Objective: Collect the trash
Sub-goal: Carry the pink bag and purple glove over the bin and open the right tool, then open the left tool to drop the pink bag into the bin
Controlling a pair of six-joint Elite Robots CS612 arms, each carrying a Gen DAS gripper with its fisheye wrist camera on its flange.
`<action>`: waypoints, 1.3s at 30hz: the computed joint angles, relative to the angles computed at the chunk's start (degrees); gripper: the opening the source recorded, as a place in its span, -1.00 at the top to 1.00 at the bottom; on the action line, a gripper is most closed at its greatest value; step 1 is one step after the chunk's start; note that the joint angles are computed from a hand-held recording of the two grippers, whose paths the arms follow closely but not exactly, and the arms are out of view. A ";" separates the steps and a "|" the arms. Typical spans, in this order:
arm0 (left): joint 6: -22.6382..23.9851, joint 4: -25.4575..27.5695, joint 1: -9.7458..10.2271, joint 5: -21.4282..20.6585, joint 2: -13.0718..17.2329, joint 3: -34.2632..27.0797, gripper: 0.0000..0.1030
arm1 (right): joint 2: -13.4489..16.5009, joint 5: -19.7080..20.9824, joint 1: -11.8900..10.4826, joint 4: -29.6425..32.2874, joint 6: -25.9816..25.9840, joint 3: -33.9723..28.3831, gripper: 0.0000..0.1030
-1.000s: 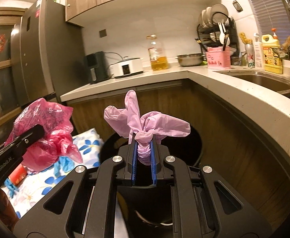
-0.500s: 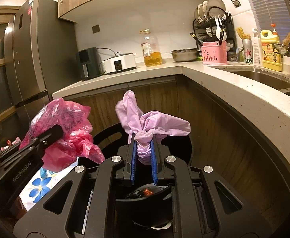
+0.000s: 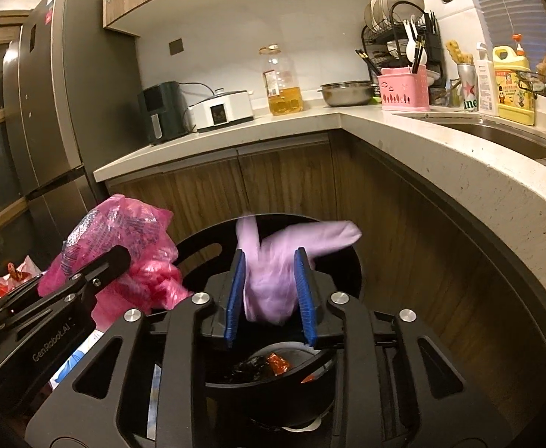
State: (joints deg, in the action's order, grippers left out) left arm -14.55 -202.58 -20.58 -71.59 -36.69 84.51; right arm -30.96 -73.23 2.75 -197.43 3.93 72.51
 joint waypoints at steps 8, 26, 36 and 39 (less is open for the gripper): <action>-0.77 0.09 0.05 0.43 -0.09 0.33 -0.17 | -0.12 -1.69 0.04 -0.38 0.90 0.44 0.21; -0.36 1.97 -0.36 3.09 -0.46 0.60 -0.74 | -0.77 -3.08 -0.07 -1.60 2.04 1.66 0.08; -2.33 4.96 0.00 1.90 -0.59 0.68 -0.89 | -0.83 -3.07 -0.16 -1.91 2.03 1.85 0.08; -2.63 4.88 0.02 1.80 -0.71 0.94 -0.89 | -0.87 -3.08 -0.13 -1.69 1.97 1.87 0.08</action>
